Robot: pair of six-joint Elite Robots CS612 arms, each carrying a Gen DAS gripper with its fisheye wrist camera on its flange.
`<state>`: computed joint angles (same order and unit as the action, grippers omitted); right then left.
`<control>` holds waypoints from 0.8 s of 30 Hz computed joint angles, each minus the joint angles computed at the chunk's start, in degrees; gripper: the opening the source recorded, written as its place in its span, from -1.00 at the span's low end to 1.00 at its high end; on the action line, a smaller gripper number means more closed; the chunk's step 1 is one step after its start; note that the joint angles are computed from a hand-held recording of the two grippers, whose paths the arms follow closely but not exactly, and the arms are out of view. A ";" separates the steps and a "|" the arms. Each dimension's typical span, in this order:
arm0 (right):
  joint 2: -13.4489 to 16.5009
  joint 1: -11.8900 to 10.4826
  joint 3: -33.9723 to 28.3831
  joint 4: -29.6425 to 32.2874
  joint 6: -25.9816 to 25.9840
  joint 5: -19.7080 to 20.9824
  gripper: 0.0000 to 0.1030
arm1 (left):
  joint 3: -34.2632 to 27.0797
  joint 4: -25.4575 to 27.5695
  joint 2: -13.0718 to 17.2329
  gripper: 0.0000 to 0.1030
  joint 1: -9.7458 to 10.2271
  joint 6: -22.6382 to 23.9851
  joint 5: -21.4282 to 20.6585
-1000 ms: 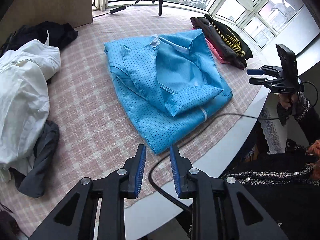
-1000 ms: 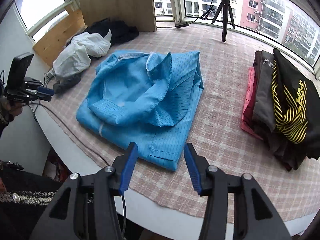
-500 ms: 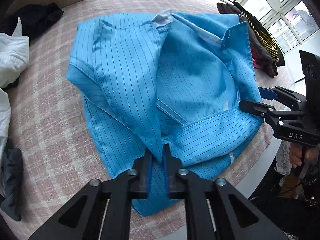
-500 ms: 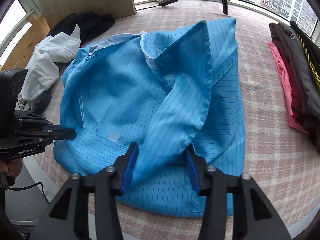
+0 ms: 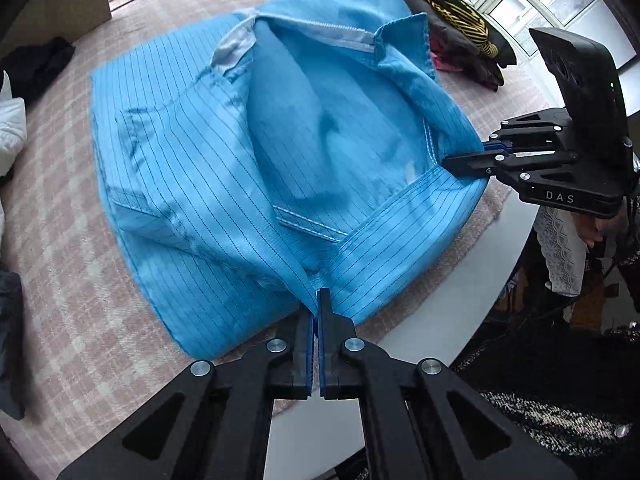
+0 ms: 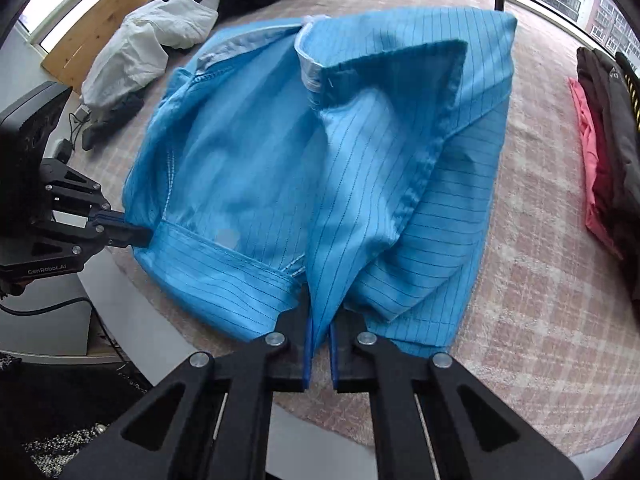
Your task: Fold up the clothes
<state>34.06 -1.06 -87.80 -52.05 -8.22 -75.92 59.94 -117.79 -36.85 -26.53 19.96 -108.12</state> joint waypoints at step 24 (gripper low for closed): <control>-3.85 -3.47 2.31 -14.34 -0.31 3.93 -0.46 | -4.84 -9.94 -0.49 -0.43 -3.20 -2.53 16.28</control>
<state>30.21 -4.53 -85.49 -66.38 -8.53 -71.98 55.10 -127.73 -37.34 -29.73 17.43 -91.84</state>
